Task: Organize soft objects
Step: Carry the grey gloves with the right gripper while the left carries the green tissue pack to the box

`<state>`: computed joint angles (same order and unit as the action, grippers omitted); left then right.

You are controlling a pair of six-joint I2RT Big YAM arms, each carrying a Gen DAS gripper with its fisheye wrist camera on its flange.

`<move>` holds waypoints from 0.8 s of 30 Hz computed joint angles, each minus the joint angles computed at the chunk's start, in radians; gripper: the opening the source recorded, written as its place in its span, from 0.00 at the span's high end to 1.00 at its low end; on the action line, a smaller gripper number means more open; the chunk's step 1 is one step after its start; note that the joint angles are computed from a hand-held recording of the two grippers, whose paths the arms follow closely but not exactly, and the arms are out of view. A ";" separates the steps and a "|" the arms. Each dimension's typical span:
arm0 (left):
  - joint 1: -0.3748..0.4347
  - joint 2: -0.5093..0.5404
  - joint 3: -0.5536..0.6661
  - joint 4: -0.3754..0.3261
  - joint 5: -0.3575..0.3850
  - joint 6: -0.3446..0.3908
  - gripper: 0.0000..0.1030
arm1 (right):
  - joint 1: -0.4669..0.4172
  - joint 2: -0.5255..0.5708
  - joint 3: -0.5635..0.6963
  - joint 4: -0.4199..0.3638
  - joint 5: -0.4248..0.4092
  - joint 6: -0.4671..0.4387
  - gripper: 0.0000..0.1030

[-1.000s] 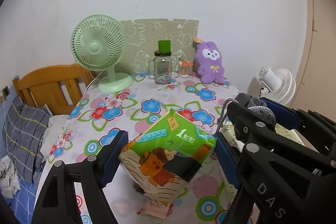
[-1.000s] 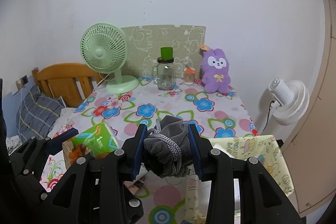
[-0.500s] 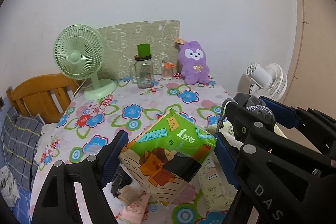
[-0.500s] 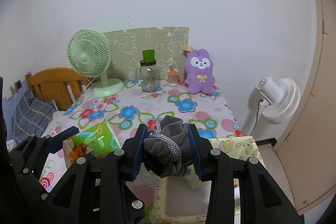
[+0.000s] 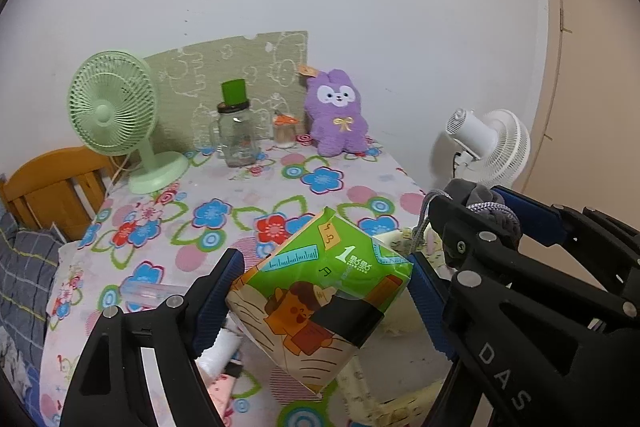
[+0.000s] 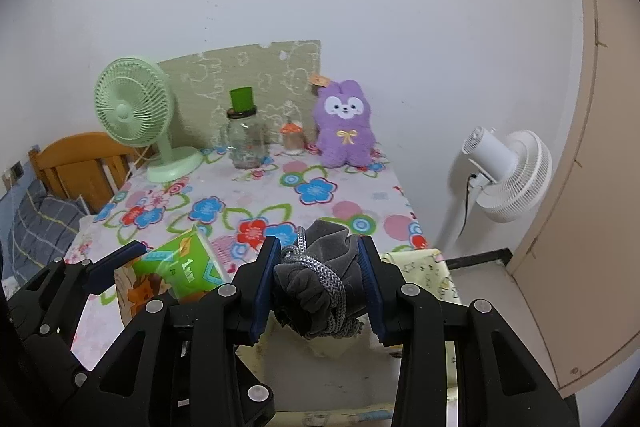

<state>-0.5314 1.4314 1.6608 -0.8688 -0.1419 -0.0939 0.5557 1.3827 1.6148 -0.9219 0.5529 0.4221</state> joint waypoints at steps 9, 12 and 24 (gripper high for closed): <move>-0.034 0.042 0.019 -0.004 0.020 -0.004 0.19 | -0.051 -0.018 -0.044 -0.014 -0.019 0.018 0.59; -0.044 0.056 0.026 -0.010 0.029 -0.002 0.18 | -0.068 -0.022 -0.058 -0.017 -0.032 0.026 0.59; -0.066 0.120 0.067 -0.040 0.054 0.020 0.12 | -0.123 -0.030 -0.109 -0.004 -0.077 0.056 0.59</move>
